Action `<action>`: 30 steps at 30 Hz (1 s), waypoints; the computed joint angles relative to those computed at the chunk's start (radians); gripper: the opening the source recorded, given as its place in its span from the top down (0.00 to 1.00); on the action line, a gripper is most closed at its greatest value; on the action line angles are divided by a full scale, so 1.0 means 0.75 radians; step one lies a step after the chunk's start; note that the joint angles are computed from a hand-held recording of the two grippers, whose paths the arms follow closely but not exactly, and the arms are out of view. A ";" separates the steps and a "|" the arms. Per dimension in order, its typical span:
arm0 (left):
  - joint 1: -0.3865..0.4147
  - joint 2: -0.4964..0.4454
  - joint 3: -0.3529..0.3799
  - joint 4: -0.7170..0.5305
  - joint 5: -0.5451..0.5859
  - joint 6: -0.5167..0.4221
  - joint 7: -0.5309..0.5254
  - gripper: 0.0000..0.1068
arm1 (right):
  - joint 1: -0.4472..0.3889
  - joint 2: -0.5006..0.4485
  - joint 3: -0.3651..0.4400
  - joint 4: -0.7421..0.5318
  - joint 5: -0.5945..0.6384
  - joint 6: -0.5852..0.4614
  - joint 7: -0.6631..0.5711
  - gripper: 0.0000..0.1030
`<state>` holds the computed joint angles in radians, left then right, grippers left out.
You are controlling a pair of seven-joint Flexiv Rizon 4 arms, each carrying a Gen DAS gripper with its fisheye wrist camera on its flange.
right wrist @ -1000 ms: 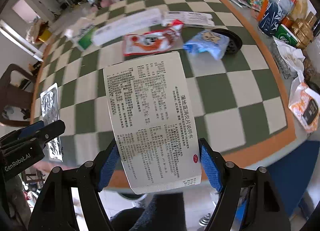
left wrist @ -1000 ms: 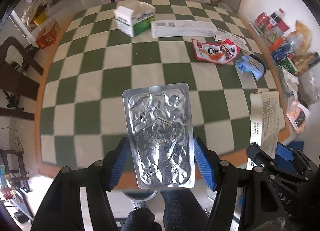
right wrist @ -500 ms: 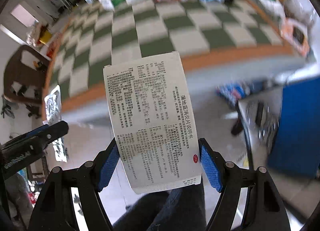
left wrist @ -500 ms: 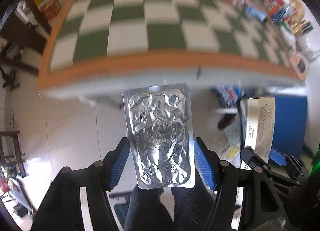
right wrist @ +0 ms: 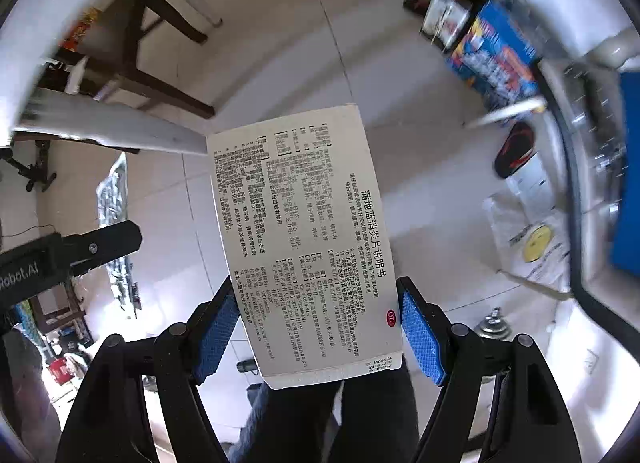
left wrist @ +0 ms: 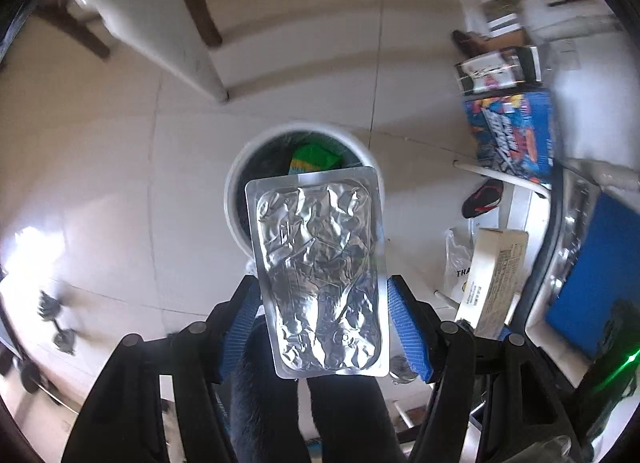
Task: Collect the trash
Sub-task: 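Carry both items over the bin and open both grippers to drop them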
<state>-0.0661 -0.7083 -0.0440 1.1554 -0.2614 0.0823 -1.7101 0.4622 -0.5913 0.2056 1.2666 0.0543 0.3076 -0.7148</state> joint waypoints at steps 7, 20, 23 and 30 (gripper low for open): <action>0.017 -0.169 -0.016 0.017 -0.050 0.051 -0.022 0.41 | -0.043 -0.167 0.020 0.097 0.090 0.240 -0.035 0.24; -0.010 -0.135 0.078 0.053 0.160 0.084 0.032 0.04 | -0.059 -0.342 0.066 0.065 0.137 0.406 -0.159 0.00; -0.040 -0.054 0.111 0.126 0.263 0.178 0.049 0.04 | -0.018 -0.315 0.033 0.063 0.058 0.328 -0.128 0.00; -0.063 0.092 0.124 0.211 0.360 0.197 0.054 0.04 | 0.037 -0.244 -0.013 0.035 -0.080 0.149 -0.086 0.00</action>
